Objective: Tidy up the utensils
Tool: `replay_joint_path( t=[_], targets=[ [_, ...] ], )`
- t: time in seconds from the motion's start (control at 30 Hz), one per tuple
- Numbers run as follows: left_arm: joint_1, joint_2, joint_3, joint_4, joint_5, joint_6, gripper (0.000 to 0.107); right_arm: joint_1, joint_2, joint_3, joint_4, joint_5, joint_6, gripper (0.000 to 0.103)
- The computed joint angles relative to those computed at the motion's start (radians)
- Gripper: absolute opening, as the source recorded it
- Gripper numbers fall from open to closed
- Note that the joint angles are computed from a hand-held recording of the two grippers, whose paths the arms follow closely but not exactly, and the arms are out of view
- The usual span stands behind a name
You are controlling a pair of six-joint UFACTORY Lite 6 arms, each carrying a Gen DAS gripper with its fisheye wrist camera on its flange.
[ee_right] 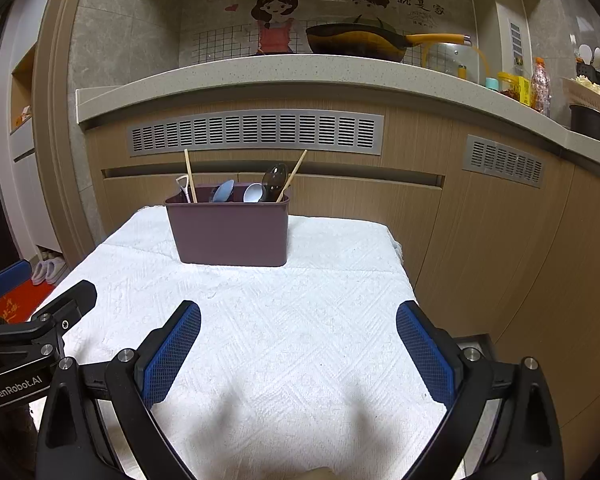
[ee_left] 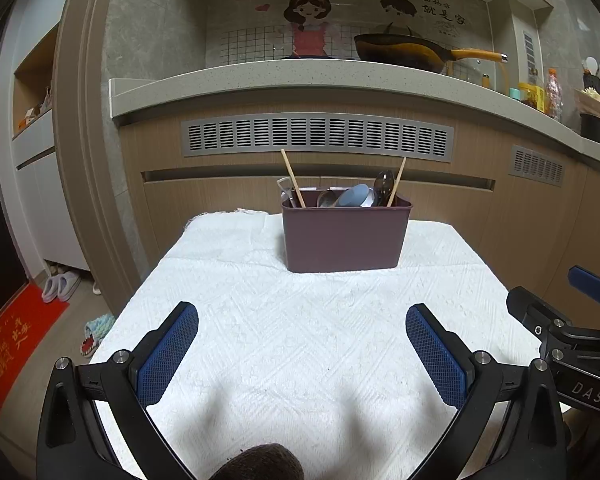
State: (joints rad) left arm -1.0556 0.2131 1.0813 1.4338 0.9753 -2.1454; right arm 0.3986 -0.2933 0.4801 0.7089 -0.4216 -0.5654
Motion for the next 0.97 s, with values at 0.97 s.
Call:
replay_joint_path(
  t=[0.97],
  targets=[
    [-0.001, 0.0, -0.008, 0.004, -0.005, -0.003, 0.103, -0.008, -0.012, -0.004, -0.012, 0.006, 0.005, 0.097]
  ],
)
